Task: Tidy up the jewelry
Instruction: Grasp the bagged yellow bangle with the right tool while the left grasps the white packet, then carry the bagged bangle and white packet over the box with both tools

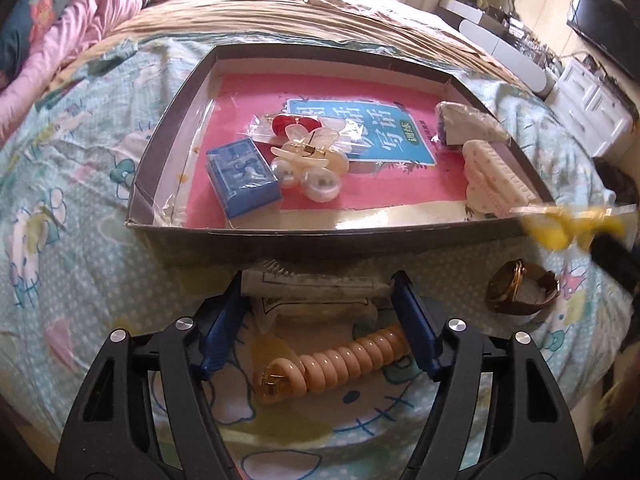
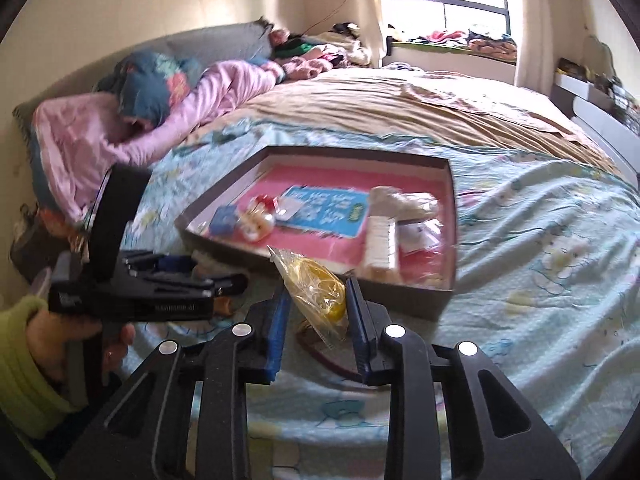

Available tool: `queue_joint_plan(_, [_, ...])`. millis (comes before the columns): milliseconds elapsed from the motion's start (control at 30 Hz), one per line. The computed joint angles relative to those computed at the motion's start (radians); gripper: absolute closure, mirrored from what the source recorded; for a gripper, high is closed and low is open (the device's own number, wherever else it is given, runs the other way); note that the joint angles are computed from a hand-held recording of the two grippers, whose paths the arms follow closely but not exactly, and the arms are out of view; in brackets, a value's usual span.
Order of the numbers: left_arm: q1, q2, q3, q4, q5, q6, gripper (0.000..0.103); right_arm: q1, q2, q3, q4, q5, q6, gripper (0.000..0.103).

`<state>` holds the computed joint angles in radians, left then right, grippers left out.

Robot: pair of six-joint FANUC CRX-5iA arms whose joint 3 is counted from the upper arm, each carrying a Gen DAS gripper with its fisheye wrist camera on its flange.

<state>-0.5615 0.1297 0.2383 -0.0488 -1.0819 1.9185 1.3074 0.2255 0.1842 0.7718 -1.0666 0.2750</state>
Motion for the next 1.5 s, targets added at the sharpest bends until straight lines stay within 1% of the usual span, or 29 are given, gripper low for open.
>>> queue_joint_plan(67, [0.003, -0.010, -0.007, 0.005, 0.003, -0.004, 0.041, -0.003, -0.014, -0.019, 0.008, 0.006, -0.025, 0.077])
queue_joint_plan(133, [0.012, -0.028, -0.024, 0.028, 0.018, -0.014, 0.041, -0.008, -0.025, -0.031, 0.007, 0.015, -0.041, 0.077])
queue_joint_plan(333, [0.030, -0.092, -0.053, 0.047, 0.068, -0.017, 0.041, -0.017, -0.045, -0.048, 0.020, 0.033, -0.070, 0.079])
queue_joint_plan(500, [0.038, -0.118, -0.042, 0.020, 0.077, 0.004, 0.041, -0.019, -0.050, -0.048, 0.044, 0.038, -0.078, 0.080])
queue_joint_plan(767, [0.041, -0.128, -0.014, -0.018, 0.081, 0.038, 0.041, -0.033, -0.046, -0.040, 0.080, 0.040, -0.093, 0.081])
queue_joint_plan(1100, [0.045, -0.091, 0.037, 0.009, 0.093, 0.015, 0.041, -0.054, -0.037, -0.028, 0.151, 0.024, -0.124, 0.082])
queue_joint_plan(1500, [0.030, -0.023, 0.128, 0.023, 0.097, -0.022, 0.041, -0.077, -0.035, -0.023, 0.191, 0.004, -0.144, 0.083])
